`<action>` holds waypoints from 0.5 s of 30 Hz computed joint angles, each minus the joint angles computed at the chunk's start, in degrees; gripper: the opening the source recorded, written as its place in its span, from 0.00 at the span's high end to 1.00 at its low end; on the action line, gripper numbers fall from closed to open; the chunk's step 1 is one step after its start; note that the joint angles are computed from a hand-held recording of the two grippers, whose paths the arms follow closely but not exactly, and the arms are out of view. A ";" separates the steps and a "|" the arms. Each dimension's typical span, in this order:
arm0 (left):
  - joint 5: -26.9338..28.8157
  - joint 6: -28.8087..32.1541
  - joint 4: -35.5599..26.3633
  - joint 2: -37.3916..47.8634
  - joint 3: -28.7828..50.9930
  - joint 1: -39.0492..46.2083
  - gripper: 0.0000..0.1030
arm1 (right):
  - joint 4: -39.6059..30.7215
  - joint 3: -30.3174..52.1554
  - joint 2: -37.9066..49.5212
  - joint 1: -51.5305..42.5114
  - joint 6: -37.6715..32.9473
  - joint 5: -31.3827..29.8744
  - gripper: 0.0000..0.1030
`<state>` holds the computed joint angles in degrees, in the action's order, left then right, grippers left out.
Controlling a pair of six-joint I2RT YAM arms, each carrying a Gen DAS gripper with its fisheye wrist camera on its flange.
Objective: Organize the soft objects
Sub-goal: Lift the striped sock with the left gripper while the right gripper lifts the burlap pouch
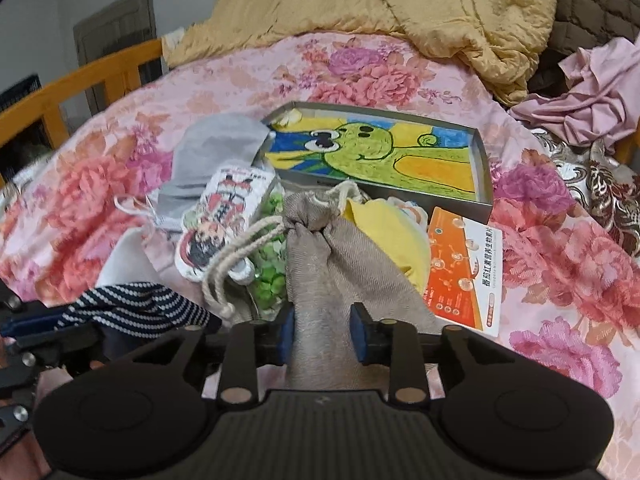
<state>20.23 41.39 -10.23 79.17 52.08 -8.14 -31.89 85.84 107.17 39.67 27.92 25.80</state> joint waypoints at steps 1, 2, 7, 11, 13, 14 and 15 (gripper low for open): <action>-0.09 0.19 0.01 0.08 -0.04 -0.13 0.94 | -0.83 0.87 0.89 0.09 -0.50 -0.03 0.69; -0.08 0.36 0.13 0.15 -0.10 -0.21 0.94 | -1.75 1.85 1.73 0.23 -0.95 0.23 0.87; 1.06 -0.04 2.88 -1.14 -1.79 0.05 0.94 | 0.17 1.08 1.09 1.76 -2.05 2.82 0.94; 3.28 -1.20 8.37 -3.60 -5.08 0.79 0.94 | 6.12 -3.27 -3.34 3.19 -2.56 6.13 0.94; 4.19 -1.87 12.55 -4.89 -7.22 0.85 0.94 | 8.54 -5.06 -5.18 3.50 -2.90 6.99 0.94; 4.53 -1.97 14.44 -5.33 -8.18 0.81 0.94 | 8.83 -5.37 -5.67 3.37 -2.79 6.94 0.94; 4.73 -1.99 15.68 -5.69 -8.89 0.71 0.94 | 8.76 -5.29 -5.84 3.13 -2.56 6.85 0.94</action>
